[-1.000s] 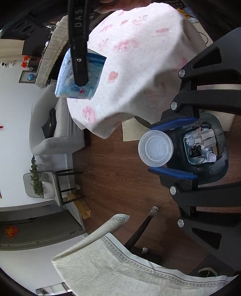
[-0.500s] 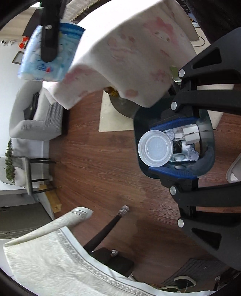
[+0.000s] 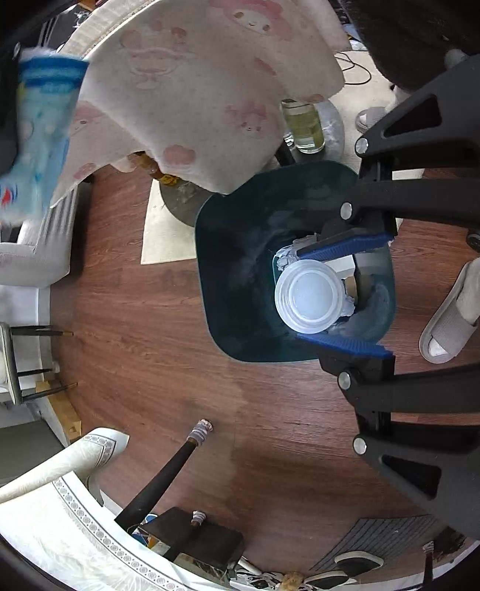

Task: Collect trash
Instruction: 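Open the left tool to drop the lid while the right tool releases the tissue pack into the bin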

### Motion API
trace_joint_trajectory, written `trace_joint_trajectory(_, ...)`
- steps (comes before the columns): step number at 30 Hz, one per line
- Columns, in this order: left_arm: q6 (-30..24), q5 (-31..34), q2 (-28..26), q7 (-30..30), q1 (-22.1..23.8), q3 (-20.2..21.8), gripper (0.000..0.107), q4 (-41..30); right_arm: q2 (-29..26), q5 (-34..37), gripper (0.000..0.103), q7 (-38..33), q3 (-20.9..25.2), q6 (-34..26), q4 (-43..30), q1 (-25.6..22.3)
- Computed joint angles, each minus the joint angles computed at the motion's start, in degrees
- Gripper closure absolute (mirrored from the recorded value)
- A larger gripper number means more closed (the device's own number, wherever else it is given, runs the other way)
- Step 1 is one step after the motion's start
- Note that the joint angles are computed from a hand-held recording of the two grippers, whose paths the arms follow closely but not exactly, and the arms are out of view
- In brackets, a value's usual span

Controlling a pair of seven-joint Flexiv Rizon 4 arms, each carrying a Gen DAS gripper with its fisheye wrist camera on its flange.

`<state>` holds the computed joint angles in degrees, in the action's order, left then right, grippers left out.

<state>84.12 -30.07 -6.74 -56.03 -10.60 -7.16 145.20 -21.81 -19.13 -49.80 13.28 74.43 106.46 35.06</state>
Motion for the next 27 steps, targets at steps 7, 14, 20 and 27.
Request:
trace_joint_trajectory(7, -0.45, -9.49, 2.38, 7.7, -0.6, -1.18, 0.041, 1.68, -3.38, 1.74, 0.091, -1.88, 1.03, -2.6, -3.29, 0.22)
trace_joint_trajectory(14, 0.12, -20.27, 6.33, 15.52, -5.08, 1.8, 0.037, 3.13, -6.93, 4.0, 0.091, -3.99, 1.93, -6.23, -6.34, 0.4)
trace_joint_trajectory(20, 0.77, -25.29, 8.21, 18.79, -7.89, 4.19, 0.037, 3.29, -8.94, 5.3, 0.091, -5.46, 2.22, -8.94, -8.23, 1.1)
trace_joint_trajectory(27, 5.32, -33.49, 9.96, 22.94, -11.95, 5.59, 0.037, 2.86, -11.66, 8.45, 0.091, -7.8, 3.78, -10.98, -10.01, 0.68)
